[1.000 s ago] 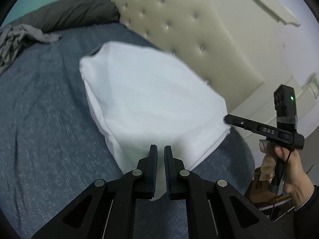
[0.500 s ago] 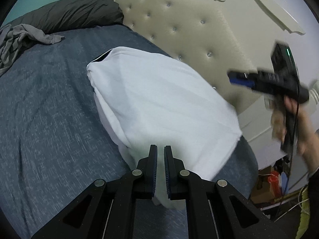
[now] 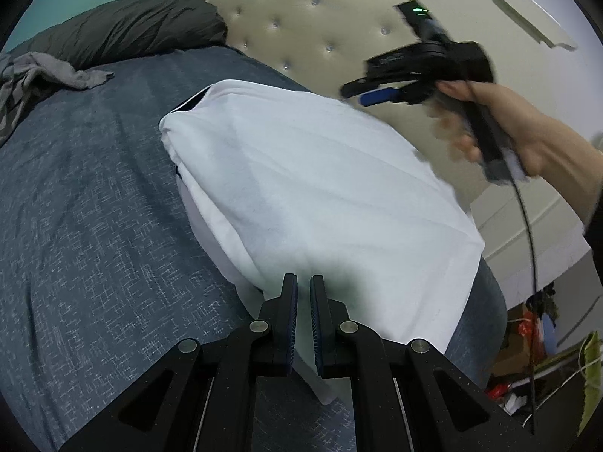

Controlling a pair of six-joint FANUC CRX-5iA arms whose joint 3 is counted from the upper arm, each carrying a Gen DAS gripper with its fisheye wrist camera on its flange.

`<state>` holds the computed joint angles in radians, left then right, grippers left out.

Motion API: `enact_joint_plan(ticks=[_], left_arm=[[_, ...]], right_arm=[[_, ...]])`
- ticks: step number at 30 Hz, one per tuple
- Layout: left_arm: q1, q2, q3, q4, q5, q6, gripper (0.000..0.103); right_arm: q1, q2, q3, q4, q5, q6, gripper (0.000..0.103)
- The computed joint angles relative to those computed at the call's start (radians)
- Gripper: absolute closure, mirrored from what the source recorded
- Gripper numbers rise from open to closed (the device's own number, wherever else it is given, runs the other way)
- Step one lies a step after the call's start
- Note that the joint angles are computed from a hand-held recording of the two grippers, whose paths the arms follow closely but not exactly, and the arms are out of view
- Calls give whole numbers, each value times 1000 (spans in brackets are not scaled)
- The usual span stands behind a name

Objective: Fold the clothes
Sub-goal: 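Lower the folded polo onto the stack by the headboard with both tools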

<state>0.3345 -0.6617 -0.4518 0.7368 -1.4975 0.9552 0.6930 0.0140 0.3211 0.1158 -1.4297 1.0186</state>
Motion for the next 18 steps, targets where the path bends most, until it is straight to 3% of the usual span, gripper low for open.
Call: enact_joint_plan(ticks=[2, 7, 9, 14, 18], left_arm=[[11, -6, -12, 11, -4, -9, 96], [26, -20, -37, 30, -7, -30, 96], [29, -22, -42, 33, -9, -27, 96], [18, -32, -49, 26, 5, -13, 96], [14, -30, -45, 21, 5, -4, 96]], right_arm=[[-10, 30, 8, 1, 2, -2, 67], [-34, 56, 7, -37, 9, 14, 99], [-29, 57, 2, -30, 17, 24, 101], [13, 22, -88, 174, 82, -117, 101], [7, 39, -84, 174, 38, -126, 101]])
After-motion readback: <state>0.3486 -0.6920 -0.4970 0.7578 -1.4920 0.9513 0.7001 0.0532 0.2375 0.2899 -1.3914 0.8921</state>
